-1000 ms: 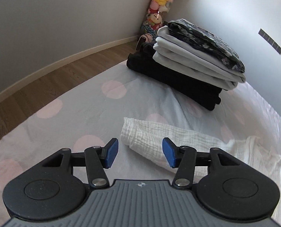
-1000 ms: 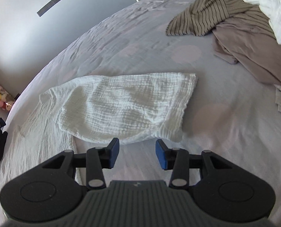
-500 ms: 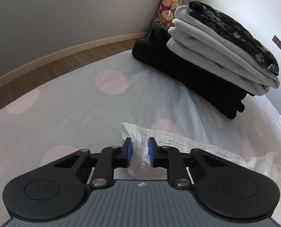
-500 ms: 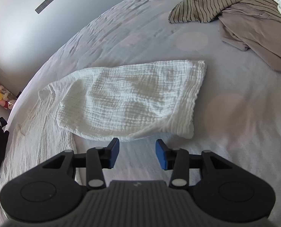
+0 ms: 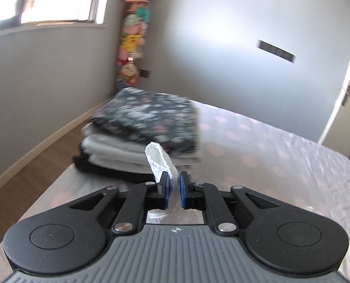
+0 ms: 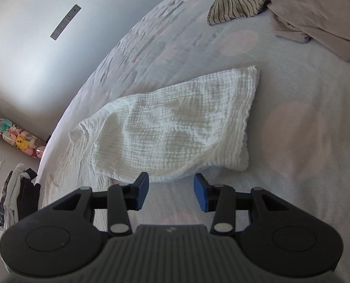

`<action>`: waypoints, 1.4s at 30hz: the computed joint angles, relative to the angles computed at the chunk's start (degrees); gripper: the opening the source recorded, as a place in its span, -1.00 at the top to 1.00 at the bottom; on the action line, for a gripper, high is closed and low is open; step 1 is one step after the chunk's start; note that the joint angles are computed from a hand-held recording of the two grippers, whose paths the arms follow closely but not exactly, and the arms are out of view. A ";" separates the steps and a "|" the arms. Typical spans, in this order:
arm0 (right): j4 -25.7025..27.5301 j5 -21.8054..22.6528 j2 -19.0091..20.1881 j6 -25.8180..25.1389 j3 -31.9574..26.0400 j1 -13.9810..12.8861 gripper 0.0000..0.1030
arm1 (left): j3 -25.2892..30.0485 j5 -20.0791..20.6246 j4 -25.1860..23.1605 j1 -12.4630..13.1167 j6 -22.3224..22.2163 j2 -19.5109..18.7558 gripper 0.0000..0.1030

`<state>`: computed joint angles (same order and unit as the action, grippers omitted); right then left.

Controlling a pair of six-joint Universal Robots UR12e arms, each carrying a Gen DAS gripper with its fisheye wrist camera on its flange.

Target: Fold clothes

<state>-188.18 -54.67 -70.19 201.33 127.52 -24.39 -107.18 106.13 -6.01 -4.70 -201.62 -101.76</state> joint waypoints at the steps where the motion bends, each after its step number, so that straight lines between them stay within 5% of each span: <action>1: -0.52 0.87 0.14 0.40 0.11 -0.25 0.11 | 1.70 -0.35 -1.52 -1.10 0.93 -0.49 0.80; 11: -5.13 5.98 1.17 4.42 0.89 -1.87 0.10 | 12.00 -10.94 -6.81 -8.35 2.15 -9.62 0.80; 20: -6.00 6.77 1.79 6.20 0.79 -2.18 0.10 | 13.24 -20.34 -3.91 -8.39 -5.57 -16.41 0.78; 23: -6.16 6.82 1.88 6.39 0.73 -2.18 0.10 | 12.62 -22.82 -2.93 -8.23 -5.20 -16.93 0.49; 30: -4.84 6.53 1.33 3.74 0.66 -1.86 0.10 | 7.19 -19.26 0.37 -7.91 -2.49 -13.93 0.30; 38: 2.30 5.77 -0.78 -3.03 -0.63 0.35 0.09 | -2.42 -8.76 -0.37 -7.95 0.73 -8.06 0.29; 42: 6.95 2.48 -1.90 -7.16 -2.56 3.79 0.09 | -5.18 -3.07 -0.97 -8.98 3.24 -6.91 0.29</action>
